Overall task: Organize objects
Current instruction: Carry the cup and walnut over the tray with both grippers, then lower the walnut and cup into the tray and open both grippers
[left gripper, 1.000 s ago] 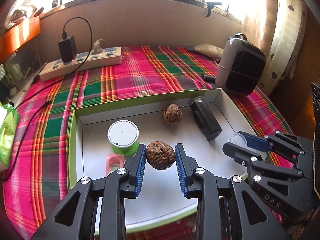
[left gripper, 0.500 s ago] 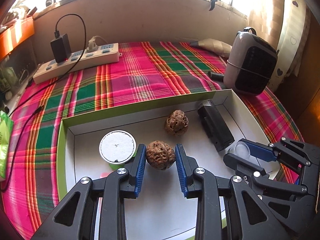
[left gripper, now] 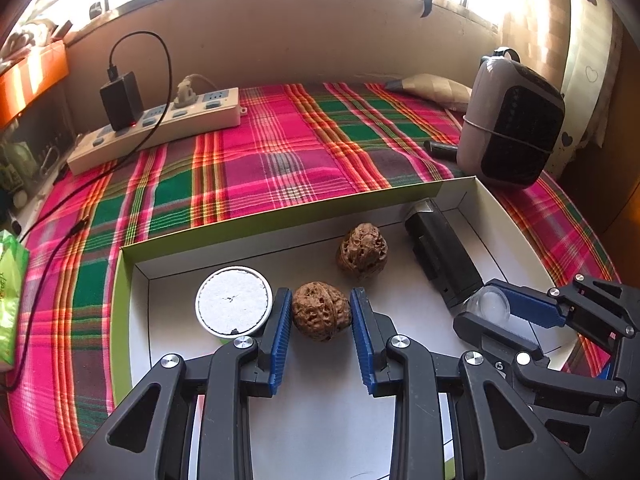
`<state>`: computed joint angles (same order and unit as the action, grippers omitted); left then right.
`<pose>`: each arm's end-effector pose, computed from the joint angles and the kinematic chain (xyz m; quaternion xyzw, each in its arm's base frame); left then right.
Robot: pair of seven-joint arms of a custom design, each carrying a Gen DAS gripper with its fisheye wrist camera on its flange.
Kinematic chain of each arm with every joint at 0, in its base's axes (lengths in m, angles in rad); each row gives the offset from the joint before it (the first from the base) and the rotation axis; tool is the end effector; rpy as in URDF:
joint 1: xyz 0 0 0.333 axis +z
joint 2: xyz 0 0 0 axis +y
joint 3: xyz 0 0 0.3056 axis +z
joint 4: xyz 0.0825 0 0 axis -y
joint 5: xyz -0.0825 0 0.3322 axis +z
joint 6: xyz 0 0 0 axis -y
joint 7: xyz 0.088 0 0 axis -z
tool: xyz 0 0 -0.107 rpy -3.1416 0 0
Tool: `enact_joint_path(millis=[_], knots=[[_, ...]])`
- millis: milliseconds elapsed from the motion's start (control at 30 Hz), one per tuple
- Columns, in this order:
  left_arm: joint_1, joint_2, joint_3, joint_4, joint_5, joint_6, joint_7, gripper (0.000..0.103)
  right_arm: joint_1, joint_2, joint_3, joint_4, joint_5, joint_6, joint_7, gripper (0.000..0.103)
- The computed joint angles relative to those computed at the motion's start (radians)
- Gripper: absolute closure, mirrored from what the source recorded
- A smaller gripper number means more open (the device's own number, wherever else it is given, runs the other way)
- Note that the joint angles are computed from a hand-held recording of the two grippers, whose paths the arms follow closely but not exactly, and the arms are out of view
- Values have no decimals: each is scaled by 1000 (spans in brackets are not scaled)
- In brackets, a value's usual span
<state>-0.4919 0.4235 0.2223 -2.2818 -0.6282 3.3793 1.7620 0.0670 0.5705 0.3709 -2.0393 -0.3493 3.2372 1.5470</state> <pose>0.5307 -0.0849 0.2849 -0.7153 0.6148 -0.2403 0.2296 0.5450 0.2659 0.2898 -0.8533 0.3974 -0.1476 0.3037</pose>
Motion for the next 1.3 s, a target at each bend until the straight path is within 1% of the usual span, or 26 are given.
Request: enact_joint_path(millis=[100,167,467,533,633,767,833,867,900,967,1033,1133,1233,1300], knots=[[4,-3,-3,-2,4,-1,-2,75,0,1,0,1,0,1,-2,74],[-8,-3,9,-1,1,-6,-1,75,8,1,-8,2,0,3,0,74],[12,-7,-8,-5,11,-2,-7,75,29,-2,-31,3,-1,8,9,74],[14,-7,-9,-6,12,-1,-7,74,28,-2,-32,3,-2,7,10,74],[14,-7,-9,-7,11,0,-6,69,34,-2,-39,4,-4,10,13,74],[2,-10,-1,-12,2,2,-6,68,40,-4,-47,3,-5,11,19,74],[5,-14,-6,-16,0,9,-3,68,40,-3,-48,4,-6,10,21,71],[3,-15,-7,-18,-4,11,-1,68,36,-2,-44,4,-6,11,21,66],[4,-17,-9,-20,-6,12,2,68,31,-3,-39,1,-7,14,21,64],[-21,-19,12,-23,-23,12,10,68,38,-9,-46,-5,-9,18,24,64],[-28,-25,14,-30,-32,18,20,68,43,-14,-52,-10,-11,22,29,64],[-6,-41,-14,-44,-40,32,32,68,43,-24,-54,-22,-14,32,39,64],[-23,-51,-6,-53,-72,38,55,67,44,-33,-59,-34,-18,42,53,64],[-23,-59,-14,-62,-89,49,72,67,41,-41,-59,-44,-24,50,62,64]])
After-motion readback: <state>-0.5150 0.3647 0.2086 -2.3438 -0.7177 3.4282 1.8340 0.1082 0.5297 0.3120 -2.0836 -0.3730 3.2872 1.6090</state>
